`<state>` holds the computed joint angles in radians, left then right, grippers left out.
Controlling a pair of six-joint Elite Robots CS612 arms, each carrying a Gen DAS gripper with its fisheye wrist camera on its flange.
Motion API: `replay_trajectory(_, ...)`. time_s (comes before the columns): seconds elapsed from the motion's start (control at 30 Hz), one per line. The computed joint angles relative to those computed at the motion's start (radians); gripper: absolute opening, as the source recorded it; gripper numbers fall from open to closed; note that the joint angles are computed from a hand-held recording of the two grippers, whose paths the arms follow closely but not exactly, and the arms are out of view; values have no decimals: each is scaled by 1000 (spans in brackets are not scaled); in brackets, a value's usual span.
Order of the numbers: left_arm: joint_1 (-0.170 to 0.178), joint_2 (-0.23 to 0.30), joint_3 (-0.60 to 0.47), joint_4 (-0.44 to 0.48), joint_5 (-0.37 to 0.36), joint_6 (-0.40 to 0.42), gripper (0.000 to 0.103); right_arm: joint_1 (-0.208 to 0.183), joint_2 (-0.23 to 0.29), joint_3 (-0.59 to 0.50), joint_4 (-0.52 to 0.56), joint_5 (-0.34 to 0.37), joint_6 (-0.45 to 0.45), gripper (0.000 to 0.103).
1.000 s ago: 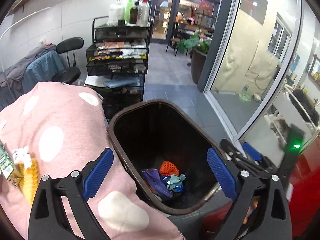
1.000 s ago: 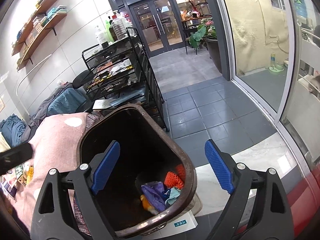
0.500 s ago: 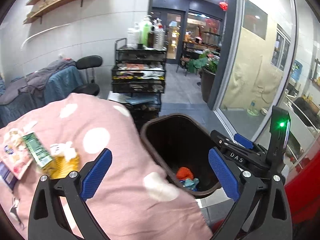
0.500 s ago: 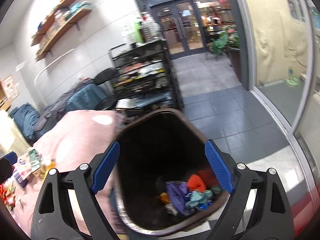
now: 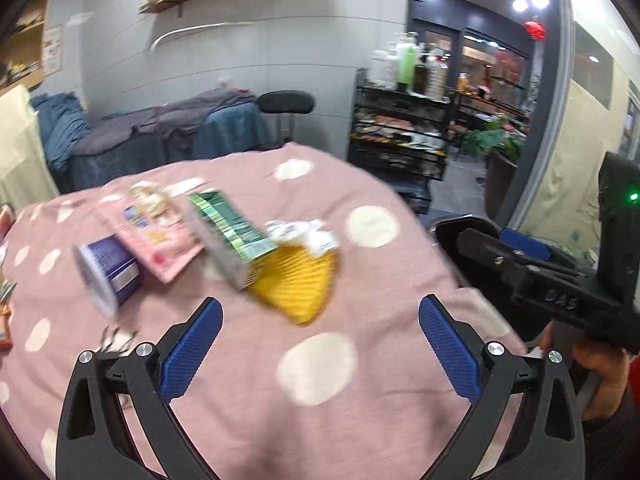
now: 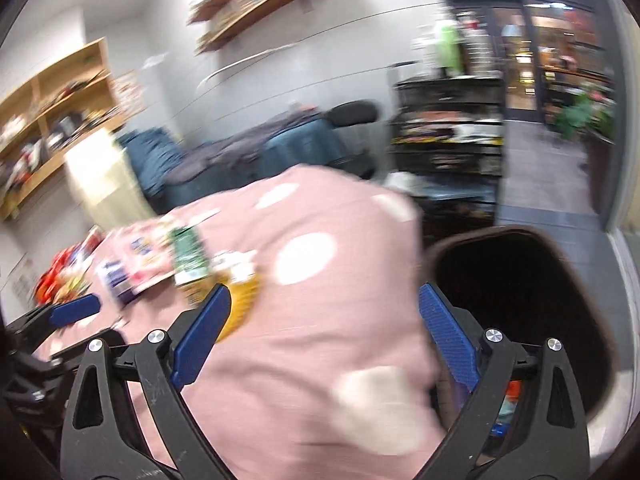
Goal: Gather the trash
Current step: 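Move both tools back over the remaining trash on the bedspread, then grasp the purple yogurt cup rim with left tool while right grasps green juice carton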
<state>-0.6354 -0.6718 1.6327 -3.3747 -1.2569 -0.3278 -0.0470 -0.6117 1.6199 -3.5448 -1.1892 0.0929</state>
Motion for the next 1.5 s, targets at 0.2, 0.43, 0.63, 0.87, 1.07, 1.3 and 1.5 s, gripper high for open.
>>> replay_trajectory(0.2, 39, -21, 80, 5, 54, -113, 97, 44, 4, -47, 153, 126, -116, 94)
replay_trajectory(0.43, 96, -39, 132, 1, 75, -228, 96, 91, 20, -99, 293, 162, -216, 94)
replay_trajectory(0.63, 132, -19, 75, 52, 39, -185, 87, 120, 50, -197, 416, 130, -253, 94)
replay_trajectory(0.87, 162, 23, -23, 148, 0, -129, 76, 134, 120, -377, 575, 134, -272, 88)
replay_trajectory(1.07, 178, 38, -54, 181, -38, -148, 49, 157, 191, -536, 688, 115, -280, 79)
replay_trajectory(1.3, 182, 35, -36, 141, -53, -201, 13, 168, 236, -614, 771, 113, -293, 51)
replay_trajectory(1.5, 171, 6, 20, 57, -25, -238, 8, 154, 183, -501, 634, 193, -301, 50)
